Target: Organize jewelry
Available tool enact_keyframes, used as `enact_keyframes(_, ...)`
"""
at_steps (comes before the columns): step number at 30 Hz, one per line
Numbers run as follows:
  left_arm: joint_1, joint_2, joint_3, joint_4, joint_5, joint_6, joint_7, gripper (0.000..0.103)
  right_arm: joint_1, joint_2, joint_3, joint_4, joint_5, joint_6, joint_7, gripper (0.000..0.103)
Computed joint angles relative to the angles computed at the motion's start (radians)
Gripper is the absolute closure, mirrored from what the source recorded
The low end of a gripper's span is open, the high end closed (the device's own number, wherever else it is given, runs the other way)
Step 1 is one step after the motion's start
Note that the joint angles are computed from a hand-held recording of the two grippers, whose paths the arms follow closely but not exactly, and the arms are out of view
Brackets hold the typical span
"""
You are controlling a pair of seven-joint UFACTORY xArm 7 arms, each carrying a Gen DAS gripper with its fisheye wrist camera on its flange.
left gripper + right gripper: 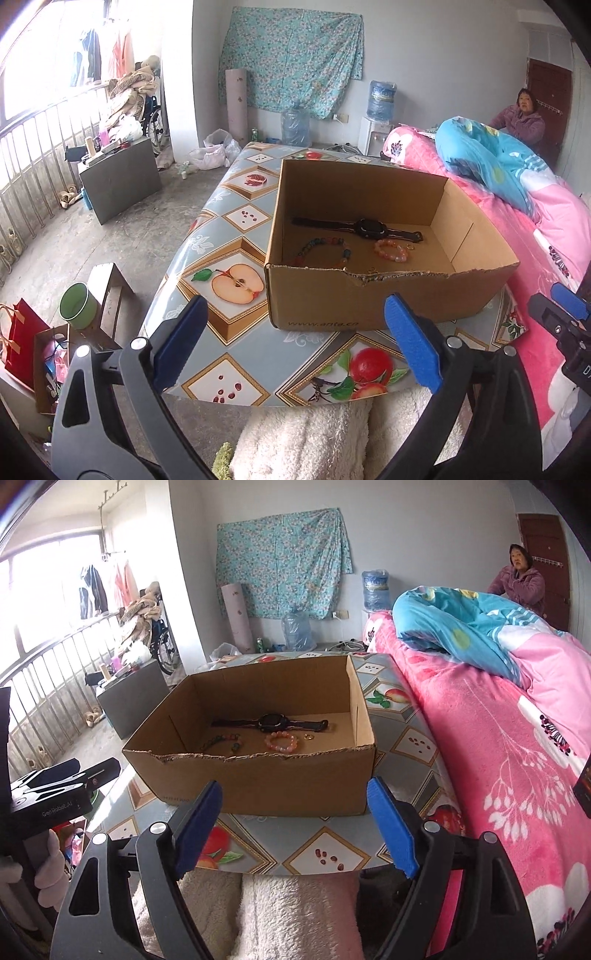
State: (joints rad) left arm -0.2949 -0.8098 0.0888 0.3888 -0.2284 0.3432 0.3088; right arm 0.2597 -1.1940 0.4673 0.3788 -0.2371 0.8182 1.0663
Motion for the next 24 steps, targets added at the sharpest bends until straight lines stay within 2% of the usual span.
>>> enact_keyframes(6,0.002,-0.005,-0.006,-0.020,0.010,0.014,0.007,0.009,0.022,0.055,-0.006,0.003,0.032,-0.016,0.014,0.024)
enact_keyframes(13,0.071,0.041,-0.095,-0.005,0.078,-0.016,-0.062,0.009,0.024,0.135,-0.025,0.014,0.034,-0.057,0.010,0.024)
enact_keyframes(18,0.063,0.108,-0.087,0.036,0.081,0.013,-0.111,0.009,0.024,0.189,-0.055,0.018,0.037,-0.076,-0.012,0.024)
enact_keyframes(24,0.062,0.178,-0.108,0.067,0.089,0.018,-0.157,0.009,0.025,0.249,-0.108,0.007,0.054,-0.105,-0.052,0.024)
